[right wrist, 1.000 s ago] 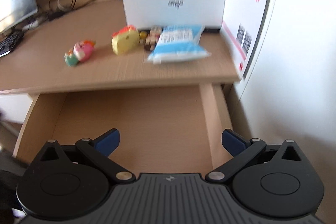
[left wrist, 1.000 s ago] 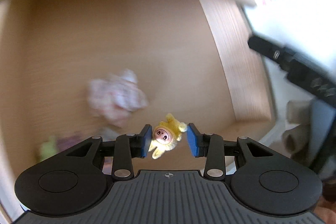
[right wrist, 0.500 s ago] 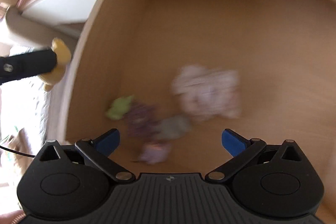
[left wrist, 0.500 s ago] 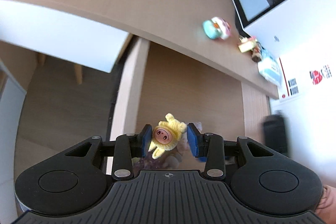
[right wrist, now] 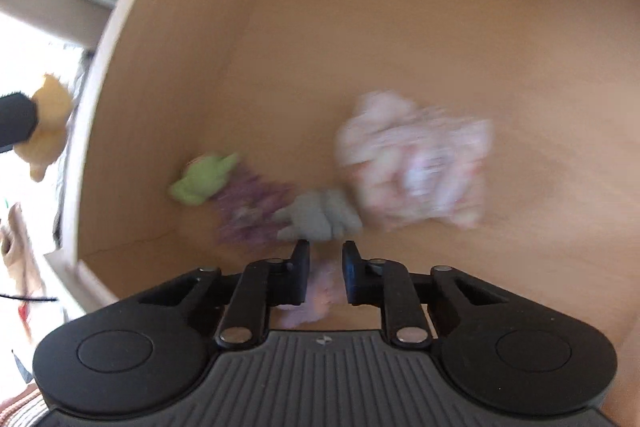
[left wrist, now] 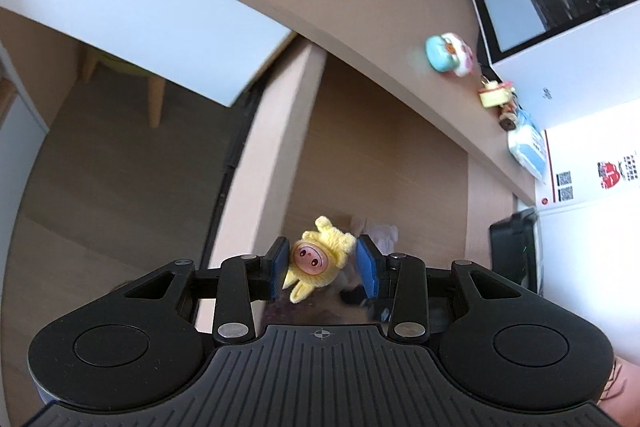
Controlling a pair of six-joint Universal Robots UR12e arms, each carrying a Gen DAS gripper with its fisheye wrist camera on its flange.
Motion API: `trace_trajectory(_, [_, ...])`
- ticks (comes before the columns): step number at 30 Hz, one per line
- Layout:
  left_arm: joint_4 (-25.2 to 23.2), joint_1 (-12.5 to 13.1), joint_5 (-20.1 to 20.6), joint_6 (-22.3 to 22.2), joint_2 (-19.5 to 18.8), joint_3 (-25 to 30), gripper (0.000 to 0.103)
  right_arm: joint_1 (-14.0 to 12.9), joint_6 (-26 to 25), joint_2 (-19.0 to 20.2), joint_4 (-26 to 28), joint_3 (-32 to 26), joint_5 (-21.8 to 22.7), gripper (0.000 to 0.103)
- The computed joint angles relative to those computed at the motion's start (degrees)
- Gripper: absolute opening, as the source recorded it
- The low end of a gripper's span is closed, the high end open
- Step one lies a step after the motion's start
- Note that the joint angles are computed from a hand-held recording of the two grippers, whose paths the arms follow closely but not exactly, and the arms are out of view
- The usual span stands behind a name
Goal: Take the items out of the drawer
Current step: 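Lift the yellow plush toy with the left tool while the right tool reaches into the drawer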
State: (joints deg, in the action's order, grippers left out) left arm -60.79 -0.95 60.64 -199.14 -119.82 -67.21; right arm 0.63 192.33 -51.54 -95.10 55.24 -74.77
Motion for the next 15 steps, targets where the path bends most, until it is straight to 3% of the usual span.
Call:
trace_trajectory(4, [0.09, -0.52, -0.77, 0.59, -0.35, 0.54, 0.041, -0.44, 3.10, -2.00, -4.22, 2.48, -7.82, 0.017])
trace_trajectory(6, [0.14, -0.70, -0.77, 0.44, -0.38, 0.65, 0.041, -0.55, 1.42, -3.21, -7.10, 3.75, -8.66, 0.017])
trace_trajectory(8, [-0.06, -0.80, -0.47, 0.36, -0.29, 0.73, 0.041, -0.79, -1.23, -4.07, -9.57, 4.63, -5.22, 0.019])
trace_trajectory(12, [0.63, -0.79, 0.43, -0.76, 0.37, 0.26, 0.041, -0.79, -3.38, -2.69, -9.23, 2.93, 4.39, 0.025])
trace_trajectory(15, [1.45, -0.75, 1.96, -2.34, 0.94, -0.06, 0.041, 0.21, -6.77, -0.77, -8.25, 0.66, 6.27, 0.036])
